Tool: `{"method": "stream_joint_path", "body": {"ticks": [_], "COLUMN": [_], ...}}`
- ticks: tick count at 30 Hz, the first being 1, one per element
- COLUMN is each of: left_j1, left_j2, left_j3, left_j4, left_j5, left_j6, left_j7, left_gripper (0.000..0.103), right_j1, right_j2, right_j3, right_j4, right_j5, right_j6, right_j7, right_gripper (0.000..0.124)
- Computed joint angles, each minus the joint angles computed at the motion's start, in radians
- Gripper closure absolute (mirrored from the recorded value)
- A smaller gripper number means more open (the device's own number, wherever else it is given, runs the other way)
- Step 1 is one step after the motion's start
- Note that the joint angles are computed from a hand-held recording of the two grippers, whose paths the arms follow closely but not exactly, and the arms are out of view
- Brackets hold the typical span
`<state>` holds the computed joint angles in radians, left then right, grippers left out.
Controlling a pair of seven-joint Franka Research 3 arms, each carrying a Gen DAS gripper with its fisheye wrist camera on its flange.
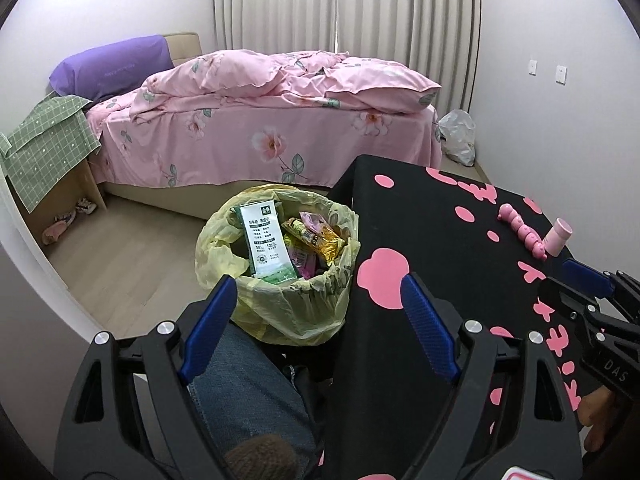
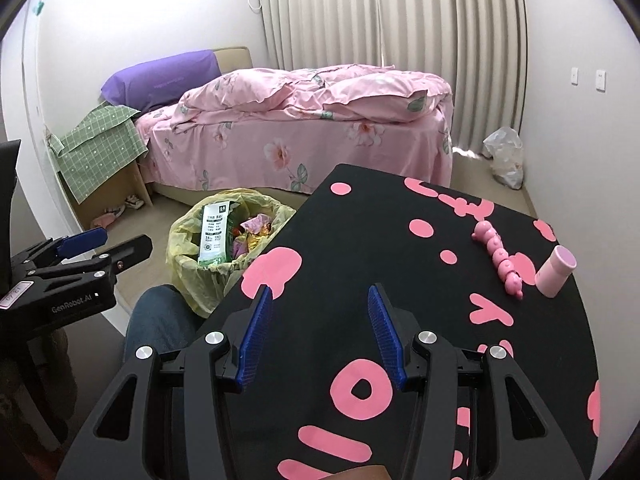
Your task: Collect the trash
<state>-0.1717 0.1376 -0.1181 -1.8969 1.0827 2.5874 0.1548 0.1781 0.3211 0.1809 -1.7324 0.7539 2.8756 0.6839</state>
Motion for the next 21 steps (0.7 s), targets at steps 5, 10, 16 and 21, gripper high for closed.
{"method": "stream_joint_path", "body": {"ticks": [5, 10, 16, 21], "left_j1": [0.003, 0.005, 0.005, 0.007], "left_j2": [-0.009, -0.014, -0.015, -0.019], "left_j3": [-0.001, -0.003, -0.005, -0.005], "left_j4": [-0.011, -0.016, -0.017, -0.026], "left_j5": [-0.004, -0.002, -0.002, -0.004], "left_j6": [0.006, 0.004, 0.003, 0.009], "left_j7": [0.003, 0.001, 0.001, 0.007], "left_gripper": [0.023, 0.023, 0.023, 0.023], "right_j1": [-0.002, 0.004, 0.003, 0.003], "right_j2": [-0.005, -0.004, -0.003, -0.001], "right_j3": [0.006, 0.001, 0.002, 0.002], "right_j4": [-0.003, -0.003, -0.001, 0.003], "right_j5": [0.012, 0.005, 0.004, 0.005], "right_j6": [0.004, -0.002, -0.005, -0.012], "right_j7": [-0.009, -0.001, -0.004, -0.006], "right_gripper": [0.077, 0.077, 0.077, 0.077]}}
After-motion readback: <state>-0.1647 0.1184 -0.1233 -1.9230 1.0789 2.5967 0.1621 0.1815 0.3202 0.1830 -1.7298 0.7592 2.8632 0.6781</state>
